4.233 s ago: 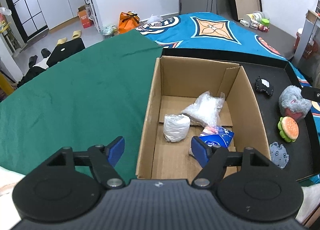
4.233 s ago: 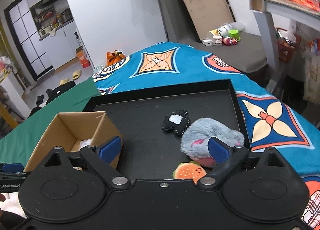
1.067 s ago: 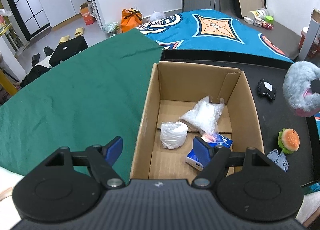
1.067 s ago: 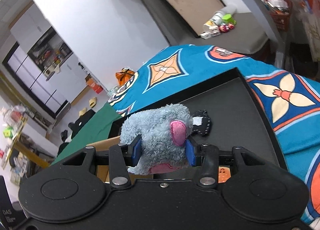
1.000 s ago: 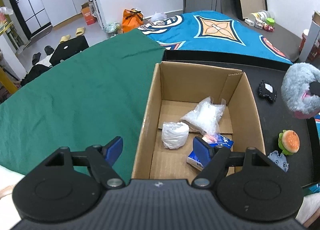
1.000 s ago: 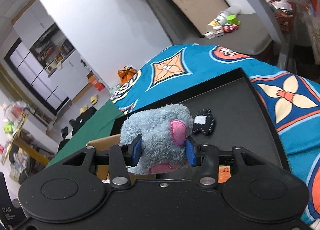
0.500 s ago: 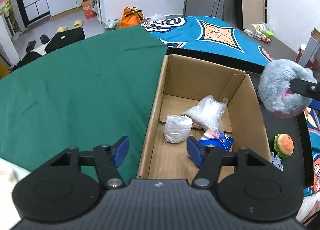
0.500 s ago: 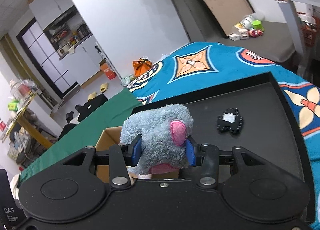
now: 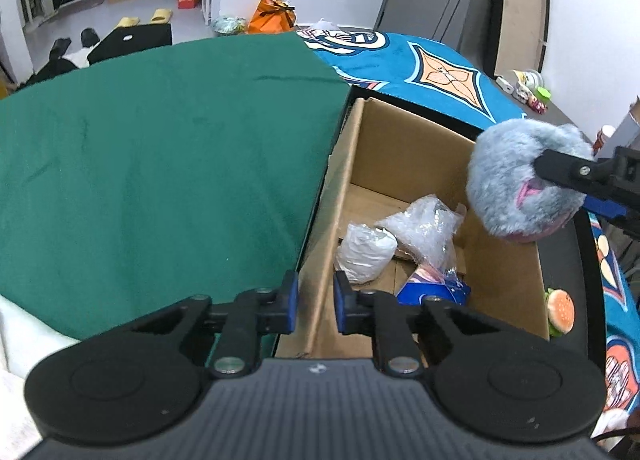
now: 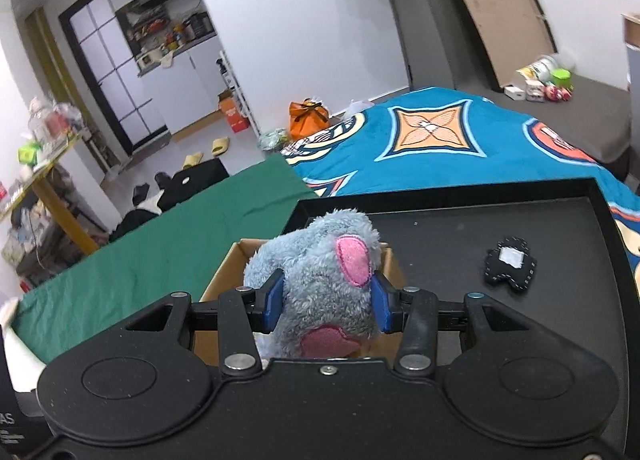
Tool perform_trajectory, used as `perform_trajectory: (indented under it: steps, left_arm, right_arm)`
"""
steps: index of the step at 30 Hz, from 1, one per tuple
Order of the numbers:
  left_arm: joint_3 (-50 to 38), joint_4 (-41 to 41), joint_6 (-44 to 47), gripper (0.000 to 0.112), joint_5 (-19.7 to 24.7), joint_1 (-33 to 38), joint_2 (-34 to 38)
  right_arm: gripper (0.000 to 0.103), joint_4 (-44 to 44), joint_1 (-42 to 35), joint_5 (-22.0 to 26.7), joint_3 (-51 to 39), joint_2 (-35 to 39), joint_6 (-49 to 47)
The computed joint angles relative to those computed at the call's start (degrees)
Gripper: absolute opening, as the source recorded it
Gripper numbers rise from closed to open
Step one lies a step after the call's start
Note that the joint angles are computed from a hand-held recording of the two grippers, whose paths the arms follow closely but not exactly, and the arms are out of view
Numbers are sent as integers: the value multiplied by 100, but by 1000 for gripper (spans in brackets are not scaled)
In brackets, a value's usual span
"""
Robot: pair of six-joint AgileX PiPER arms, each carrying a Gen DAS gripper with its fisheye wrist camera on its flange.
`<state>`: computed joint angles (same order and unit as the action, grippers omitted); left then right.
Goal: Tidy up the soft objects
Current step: 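Carry the grey plush mouse into the box and open the right tool, then reach the right tool to the plush burger and grasp it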
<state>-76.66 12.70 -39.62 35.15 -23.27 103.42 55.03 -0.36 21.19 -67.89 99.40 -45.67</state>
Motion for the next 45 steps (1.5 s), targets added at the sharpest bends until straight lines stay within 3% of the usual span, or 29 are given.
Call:
perform_trajectory:
  steps: [8, 12, 25, 31, 34, 37, 39, 45]
  left_arm:
    - [106, -474, 372, 15, -184, 176, 5]
    - [187, -651, 535, 15, -287, 248, -24]
    - [271, -524, 387, 15, -355, 221, -130]
    - [120, -161, 195, 19, -96, 18, -142]
    - [35, -3, 90, 27, 40, -51, -130]
    - [5, 271, -107, 48, 106, -129, -148]
    - [-27, 374, -175, 55, 153, -173, -157]
    - [-200, 653, -367, 61, 369, -341, -112]
  right_arm:
    - [44, -615, 454, -144, -396, 268, 734]
    - [59, -481, 574, 14, -632, 408, 617]
    - [59, -1093, 371, 399, -399, 21, 1065]
    - [60, -1213, 66, 498, -140, -201, 1066]
    - [64, -1145, -105, 530, 22, -315, 967]
    - [68, -1037, -280, 506, 212, -442, 782]
    - [71, -937, -420, 541, 312, -507, 652]
    - [73, -660, -811, 593, 524, -600, 227]
